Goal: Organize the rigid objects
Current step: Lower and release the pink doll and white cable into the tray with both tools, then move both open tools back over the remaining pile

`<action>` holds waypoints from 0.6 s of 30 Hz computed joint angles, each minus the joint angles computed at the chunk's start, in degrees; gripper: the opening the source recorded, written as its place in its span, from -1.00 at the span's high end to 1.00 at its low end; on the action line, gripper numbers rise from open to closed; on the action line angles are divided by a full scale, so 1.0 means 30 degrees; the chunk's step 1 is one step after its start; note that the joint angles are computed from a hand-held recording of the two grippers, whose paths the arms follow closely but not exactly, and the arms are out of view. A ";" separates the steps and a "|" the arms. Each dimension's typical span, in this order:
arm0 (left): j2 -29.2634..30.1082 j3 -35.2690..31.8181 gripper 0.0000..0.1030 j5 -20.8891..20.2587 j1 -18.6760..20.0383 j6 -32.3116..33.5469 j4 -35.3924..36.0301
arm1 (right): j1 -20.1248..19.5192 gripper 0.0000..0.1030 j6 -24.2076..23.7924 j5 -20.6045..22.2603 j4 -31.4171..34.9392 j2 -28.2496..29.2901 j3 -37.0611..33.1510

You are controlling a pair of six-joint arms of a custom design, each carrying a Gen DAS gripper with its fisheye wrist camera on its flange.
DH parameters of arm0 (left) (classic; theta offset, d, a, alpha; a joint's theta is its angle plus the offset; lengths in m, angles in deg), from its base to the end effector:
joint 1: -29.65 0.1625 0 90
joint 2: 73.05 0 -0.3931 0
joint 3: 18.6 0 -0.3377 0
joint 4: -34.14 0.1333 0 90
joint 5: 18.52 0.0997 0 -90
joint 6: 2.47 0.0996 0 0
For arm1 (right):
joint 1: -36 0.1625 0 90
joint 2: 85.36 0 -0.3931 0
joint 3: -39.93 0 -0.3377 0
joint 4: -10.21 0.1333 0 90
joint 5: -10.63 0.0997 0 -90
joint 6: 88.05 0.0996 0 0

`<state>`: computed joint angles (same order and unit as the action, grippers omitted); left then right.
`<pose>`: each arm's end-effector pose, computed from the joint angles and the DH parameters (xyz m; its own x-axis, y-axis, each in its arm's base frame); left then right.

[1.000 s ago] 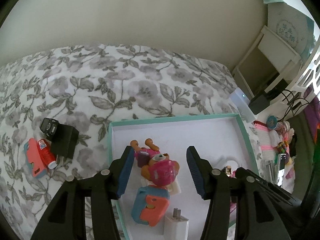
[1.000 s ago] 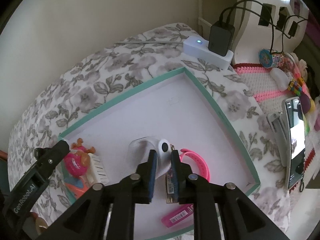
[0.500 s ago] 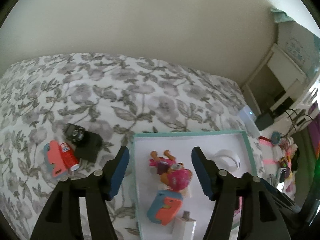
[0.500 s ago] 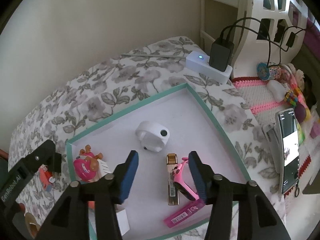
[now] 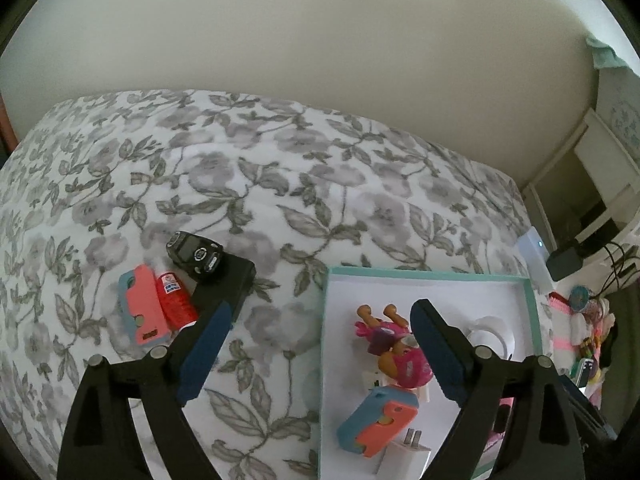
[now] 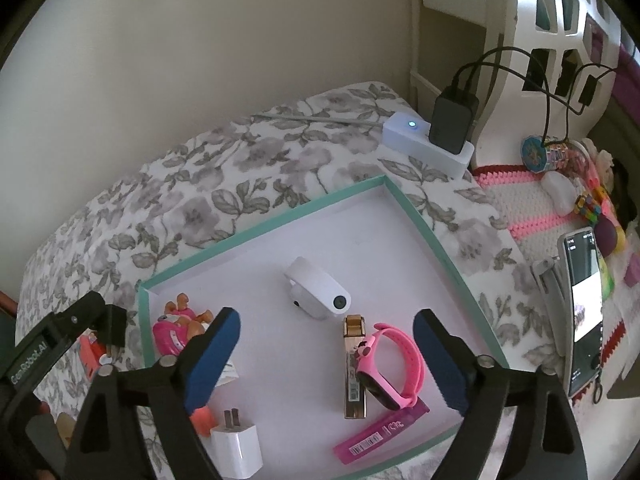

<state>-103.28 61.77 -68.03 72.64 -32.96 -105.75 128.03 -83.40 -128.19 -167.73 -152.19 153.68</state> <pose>-0.3445 -0.5917 0.0250 -0.8162 0.1351 -0.5617 0.3682 0.8708 -0.3257 0.0761 -0.5012 0.2932 -0.6755 0.5299 0.5128 0.0281 0.7134 -0.7002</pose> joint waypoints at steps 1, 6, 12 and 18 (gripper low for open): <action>-0.0021 0.0018 -0.78 0.0048 0.0014 -0.0056 -0.0050 | 0.0008 -0.91 -0.0106 0.0010 -0.0095 0.0028 -0.0001; -0.0195 0.0251 -0.79 0.0145 0.0125 -0.0128 -0.0733 | 0.0035 -1.00 -0.0610 0.0123 -0.0715 0.0194 0.0023; -0.0594 0.0946 -0.80 0.1078 0.0236 0.0490 -0.1928 | 0.0139 -1.00 -0.1328 0.0848 -0.1578 0.0476 0.0065; -0.1234 0.1498 -0.80 0.2112 0.0484 0.0560 -0.2309 | 0.0323 -1.00 -0.1562 0.1538 -0.1267 0.1034 -0.0192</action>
